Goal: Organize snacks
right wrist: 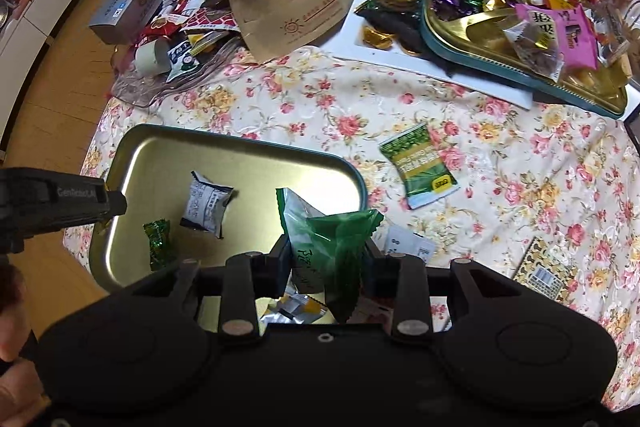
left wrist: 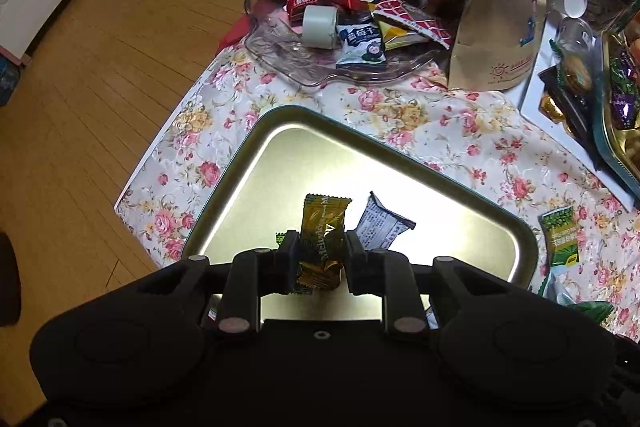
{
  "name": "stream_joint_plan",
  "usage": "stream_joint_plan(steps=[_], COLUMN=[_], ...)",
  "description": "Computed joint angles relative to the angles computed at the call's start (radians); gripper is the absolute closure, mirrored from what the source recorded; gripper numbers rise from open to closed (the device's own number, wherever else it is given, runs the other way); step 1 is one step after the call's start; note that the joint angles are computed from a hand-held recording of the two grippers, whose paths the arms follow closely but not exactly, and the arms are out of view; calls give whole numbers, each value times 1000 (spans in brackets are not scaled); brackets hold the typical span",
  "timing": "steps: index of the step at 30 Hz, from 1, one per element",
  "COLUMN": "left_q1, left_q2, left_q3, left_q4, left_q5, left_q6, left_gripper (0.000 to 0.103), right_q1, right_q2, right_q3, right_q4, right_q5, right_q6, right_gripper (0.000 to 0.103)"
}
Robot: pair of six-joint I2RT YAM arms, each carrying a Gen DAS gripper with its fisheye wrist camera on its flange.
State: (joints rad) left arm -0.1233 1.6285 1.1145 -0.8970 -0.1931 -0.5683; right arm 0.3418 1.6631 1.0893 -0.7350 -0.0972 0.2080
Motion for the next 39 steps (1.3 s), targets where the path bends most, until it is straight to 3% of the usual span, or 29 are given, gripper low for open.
stream_joint_plan(steps=[9,14,19,25,28,39], left_q1=[-14,-8,-30,-29,-29,-30], left_q2=[-15,-9,-3,3,1,9], left_q3=[-11,-8,0,2,1,8], left_q4=[-7,-7,-13,-14,-12,-20], left_q5=[-48,4,-8,8,11,20], left_q6=[11,27,32,38,40,47], left_gripper=[65,65,65,65,65,65], right_q1=[36,60,67,74,70,74], right_q2=[7,0,-3,-12,-12,23], right_q3=[15,5,5,1,1,24], right_q4=[6,18,20,29,34,4], right_q5=[-14,4,4,7,-12,5], right_q6=[16,10,4,0,1,1], right_gripper=[67,67,66,60,48,48])
